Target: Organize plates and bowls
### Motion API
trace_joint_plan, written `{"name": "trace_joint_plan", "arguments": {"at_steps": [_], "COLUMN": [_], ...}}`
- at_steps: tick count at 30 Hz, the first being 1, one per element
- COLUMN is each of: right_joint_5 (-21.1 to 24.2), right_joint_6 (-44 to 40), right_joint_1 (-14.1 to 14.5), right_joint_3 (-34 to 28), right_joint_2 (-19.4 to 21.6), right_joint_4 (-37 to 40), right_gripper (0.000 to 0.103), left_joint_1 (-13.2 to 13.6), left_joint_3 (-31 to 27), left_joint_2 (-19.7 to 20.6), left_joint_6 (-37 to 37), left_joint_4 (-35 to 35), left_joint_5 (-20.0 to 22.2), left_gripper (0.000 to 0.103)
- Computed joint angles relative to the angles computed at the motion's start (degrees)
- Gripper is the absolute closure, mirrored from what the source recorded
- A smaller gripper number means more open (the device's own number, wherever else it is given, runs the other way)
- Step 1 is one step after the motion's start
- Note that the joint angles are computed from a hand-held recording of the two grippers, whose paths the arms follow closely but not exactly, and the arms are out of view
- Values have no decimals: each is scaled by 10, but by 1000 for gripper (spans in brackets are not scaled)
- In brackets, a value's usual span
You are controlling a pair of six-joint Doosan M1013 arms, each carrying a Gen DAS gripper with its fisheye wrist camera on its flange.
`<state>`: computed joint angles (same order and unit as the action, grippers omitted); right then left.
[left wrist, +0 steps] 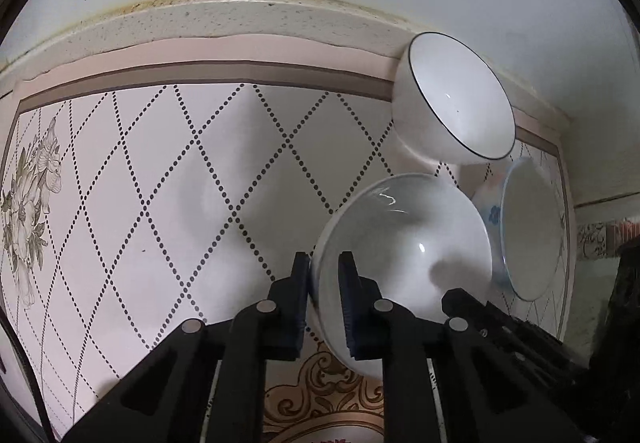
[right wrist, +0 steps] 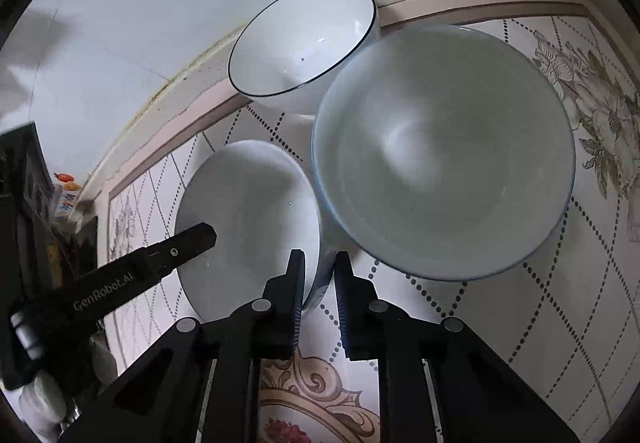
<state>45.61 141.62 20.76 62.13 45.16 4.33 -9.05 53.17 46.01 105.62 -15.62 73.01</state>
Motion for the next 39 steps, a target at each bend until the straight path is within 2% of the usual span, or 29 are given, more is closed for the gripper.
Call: {"name": "trace_joint_plan", "arguments": {"at_steps": [8,11,22,27,32,39], "right_joint_5": [-6,-12,-39,-46,-59,-68], "right_joint_6": [-7,-14,-31,-16,-16,-12], "right_joint_1": [6,12,35,46,47,47], "right_joint_3": [28,55,188,229,262,280], "right_joint_2": [-26,-49,-140,-161,-170,-173], "right_joint_4": [10,12,35,23,48,61], "right_gripper": [87,87,87,87,87,87], "left_joint_1": [4,9,9,-1,-7,-18], "left_joint_3": [63,105,218,250,266,279], "left_joint_2": [-50,-81,-154,-166,-169,-170], "left_joint_6": [33,50,108,122,130,135], "left_joint_4": [-15,-27,-48,-30,-17,5], "left_joint_5": [-20,-28,-37,-37,-35,-43], "left_gripper": [90,90,90,90,90,90]}}
